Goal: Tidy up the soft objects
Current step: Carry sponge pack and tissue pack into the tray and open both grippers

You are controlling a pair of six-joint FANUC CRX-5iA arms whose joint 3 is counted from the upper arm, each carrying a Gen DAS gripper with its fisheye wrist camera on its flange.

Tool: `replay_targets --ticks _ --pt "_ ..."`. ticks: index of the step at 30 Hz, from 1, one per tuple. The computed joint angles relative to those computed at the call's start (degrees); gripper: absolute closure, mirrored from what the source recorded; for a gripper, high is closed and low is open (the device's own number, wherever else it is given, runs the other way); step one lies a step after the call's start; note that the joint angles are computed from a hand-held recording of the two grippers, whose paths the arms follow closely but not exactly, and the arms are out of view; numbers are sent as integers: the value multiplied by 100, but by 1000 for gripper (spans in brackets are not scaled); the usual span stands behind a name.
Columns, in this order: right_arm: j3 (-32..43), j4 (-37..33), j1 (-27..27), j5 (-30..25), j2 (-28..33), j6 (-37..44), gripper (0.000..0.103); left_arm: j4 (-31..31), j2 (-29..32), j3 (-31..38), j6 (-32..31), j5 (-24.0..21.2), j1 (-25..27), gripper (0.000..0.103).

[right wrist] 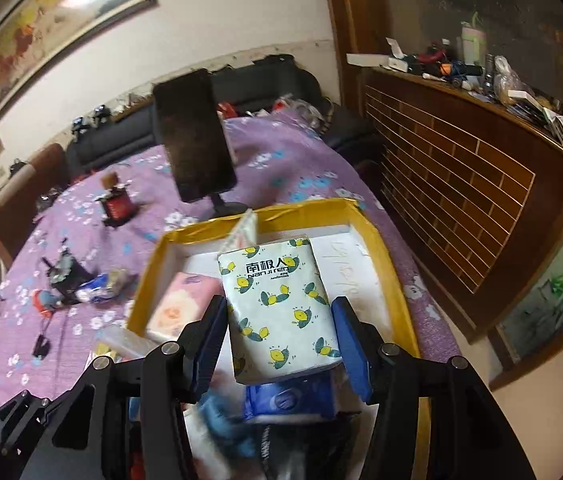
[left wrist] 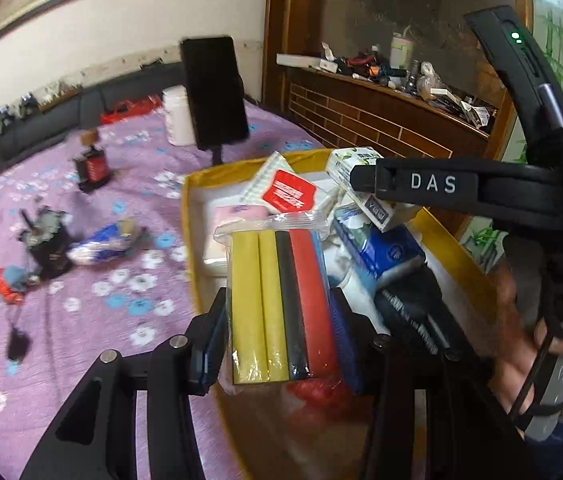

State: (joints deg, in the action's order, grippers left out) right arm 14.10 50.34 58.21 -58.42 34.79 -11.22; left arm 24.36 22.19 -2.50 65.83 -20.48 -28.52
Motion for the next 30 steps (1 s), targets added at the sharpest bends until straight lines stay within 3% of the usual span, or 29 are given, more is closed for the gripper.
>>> replay_targets --ticks 5,7,9,13,20,26,30 --pt "-26 -151 -140 71 -24 -17 44 23 457 619 146 -500 23 56" --pt "7 -219 -151 54 -6 -6 43 149 464 584 92 -473 32 52" --pt "-82 -198 -164 171 -55 -63 39 212 425 500 59 -392 36 41" --pt "-171 59 -92 40 -98 -346 35 525 293 273 -268 -284 42 35" --pt "-277 414 56 134 -224 -628 35 1470 -112 -363 -1146 0 45 35" --pt "-92 434 148 400 -163 -491 33 1690 -449 -821 -1427 153 144 35" --pt "187 349 227 541 -8 -178 33 2529 -770 -1428 -2249 395 210 35"
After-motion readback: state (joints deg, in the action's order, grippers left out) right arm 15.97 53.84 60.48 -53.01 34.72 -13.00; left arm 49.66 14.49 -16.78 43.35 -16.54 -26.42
